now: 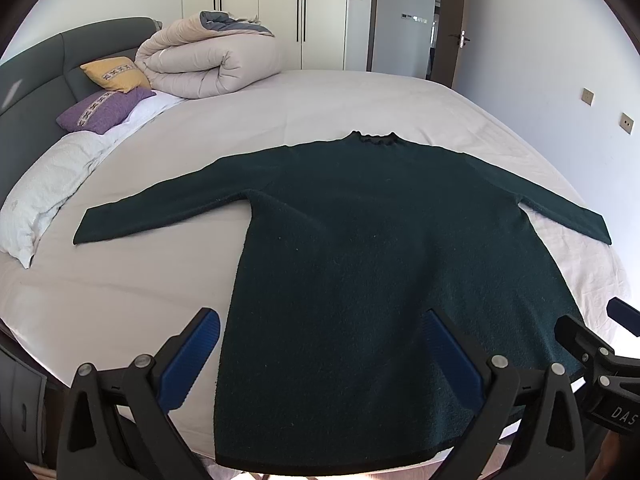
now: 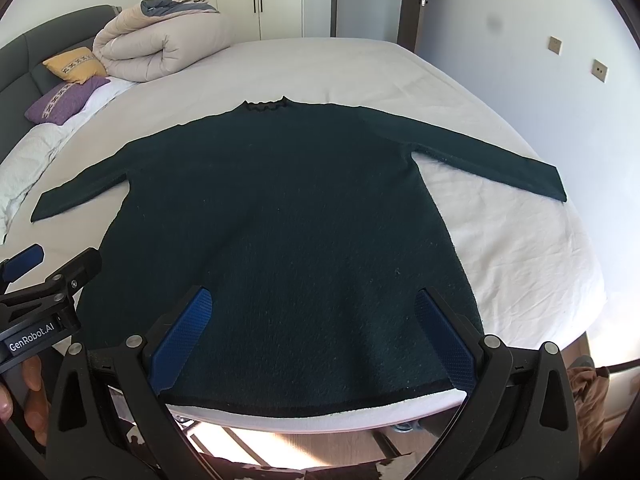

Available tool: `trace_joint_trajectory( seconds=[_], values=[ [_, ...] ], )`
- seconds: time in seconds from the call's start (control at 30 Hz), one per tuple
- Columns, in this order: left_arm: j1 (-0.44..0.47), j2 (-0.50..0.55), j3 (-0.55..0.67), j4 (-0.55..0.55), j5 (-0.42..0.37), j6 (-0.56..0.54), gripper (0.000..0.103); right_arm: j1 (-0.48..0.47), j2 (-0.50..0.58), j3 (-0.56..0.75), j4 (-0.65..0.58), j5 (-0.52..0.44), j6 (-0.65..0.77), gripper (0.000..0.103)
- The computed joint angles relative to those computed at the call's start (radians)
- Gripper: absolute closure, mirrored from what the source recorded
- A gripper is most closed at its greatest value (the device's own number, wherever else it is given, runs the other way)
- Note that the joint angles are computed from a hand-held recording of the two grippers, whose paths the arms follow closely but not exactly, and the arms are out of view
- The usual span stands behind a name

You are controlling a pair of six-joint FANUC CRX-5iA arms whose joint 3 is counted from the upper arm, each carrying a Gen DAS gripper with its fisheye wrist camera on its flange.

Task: Fold small clothes

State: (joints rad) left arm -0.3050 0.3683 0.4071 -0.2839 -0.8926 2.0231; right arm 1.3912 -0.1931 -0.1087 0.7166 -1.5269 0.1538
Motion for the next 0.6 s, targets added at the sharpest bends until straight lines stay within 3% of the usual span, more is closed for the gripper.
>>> trace_joint_trajectory(
  seconds=[0.6],
  values=[
    [0.01,-0.001,-0.002,0.019,-0.005,-0.012,0.0,-0.007,0.008,0.003,-0.007,0.0,0.006,0.0]
  ],
)
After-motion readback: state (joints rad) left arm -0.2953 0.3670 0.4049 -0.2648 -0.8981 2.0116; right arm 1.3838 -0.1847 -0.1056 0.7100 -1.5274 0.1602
